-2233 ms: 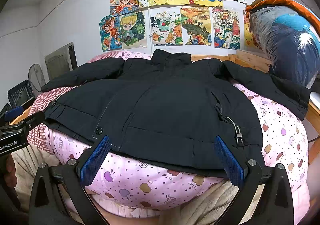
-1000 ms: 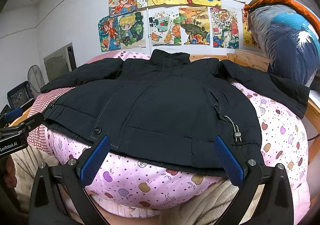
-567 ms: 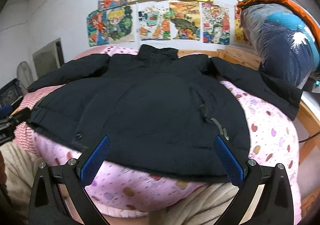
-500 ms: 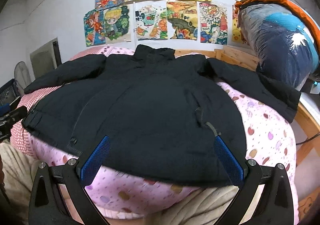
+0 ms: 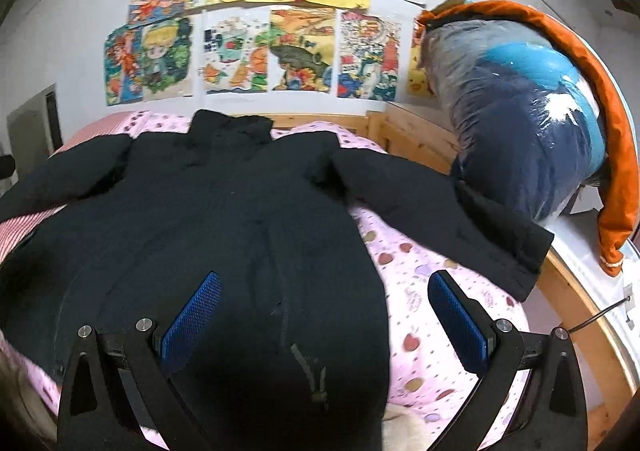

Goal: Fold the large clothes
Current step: 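Move both tools forward over the black jacket toward its sleeves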

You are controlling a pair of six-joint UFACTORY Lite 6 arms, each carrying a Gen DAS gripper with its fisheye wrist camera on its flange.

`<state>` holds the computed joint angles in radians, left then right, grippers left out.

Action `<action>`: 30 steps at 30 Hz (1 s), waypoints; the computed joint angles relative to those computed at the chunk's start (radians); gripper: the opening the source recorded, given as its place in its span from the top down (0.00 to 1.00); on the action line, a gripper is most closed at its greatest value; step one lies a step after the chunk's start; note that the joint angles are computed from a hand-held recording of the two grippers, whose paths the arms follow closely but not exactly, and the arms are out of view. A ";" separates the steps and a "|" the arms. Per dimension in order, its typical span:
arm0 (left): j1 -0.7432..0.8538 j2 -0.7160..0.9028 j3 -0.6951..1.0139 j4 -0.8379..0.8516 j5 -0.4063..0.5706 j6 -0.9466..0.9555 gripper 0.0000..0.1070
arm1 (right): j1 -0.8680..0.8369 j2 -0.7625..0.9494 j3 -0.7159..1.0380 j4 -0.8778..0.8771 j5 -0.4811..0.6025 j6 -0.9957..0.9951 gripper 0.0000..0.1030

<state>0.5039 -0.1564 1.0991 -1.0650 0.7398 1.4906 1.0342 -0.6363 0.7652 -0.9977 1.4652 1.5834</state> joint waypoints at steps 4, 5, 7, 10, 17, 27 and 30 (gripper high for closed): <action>-0.143 0.062 0.116 0.100 -0.104 -0.137 0.04 | -0.143 0.011 0.022 -0.022 -0.082 -0.096 0.01; -0.175 0.096 0.163 0.137 -0.115 -0.184 0.04 | -0.165 0.008 0.025 -0.024 -0.094 -0.115 0.01; -0.238 0.162 0.243 0.187 -0.140 -0.248 0.04 | -0.240 0.018 0.038 -0.031 -0.141 -0.167 0.01; -0.353 0.237 0.282 0.147 -0.256 -0.202 0.04 | -0.364 0.044 0.049 -0.048 -0.226 -0.214 0.01; -0.589 0.502 0.487 0.361 -0.353 -0.460 0.04 | -0.703 -0.055 -0.133 -0.041 -0.517 -0.251 0.01; -0.785 0.996 1.032 0.836 -0.255 -1.041 0.04 | -1.508 -0.294 -0.372 0.353 -0.971 -0.762 0.01; -0.826 1.215 1.342 0.924 -0.149 -1.155 0.04 | -1.751 -0.205 -0.393 0.646 -1.145 -1.076 0.01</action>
<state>-0.3220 1.0585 2.4413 -0.1407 0.5912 0.3352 -0.7170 -0.8411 0.3718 -0.3522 0.3207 0.5070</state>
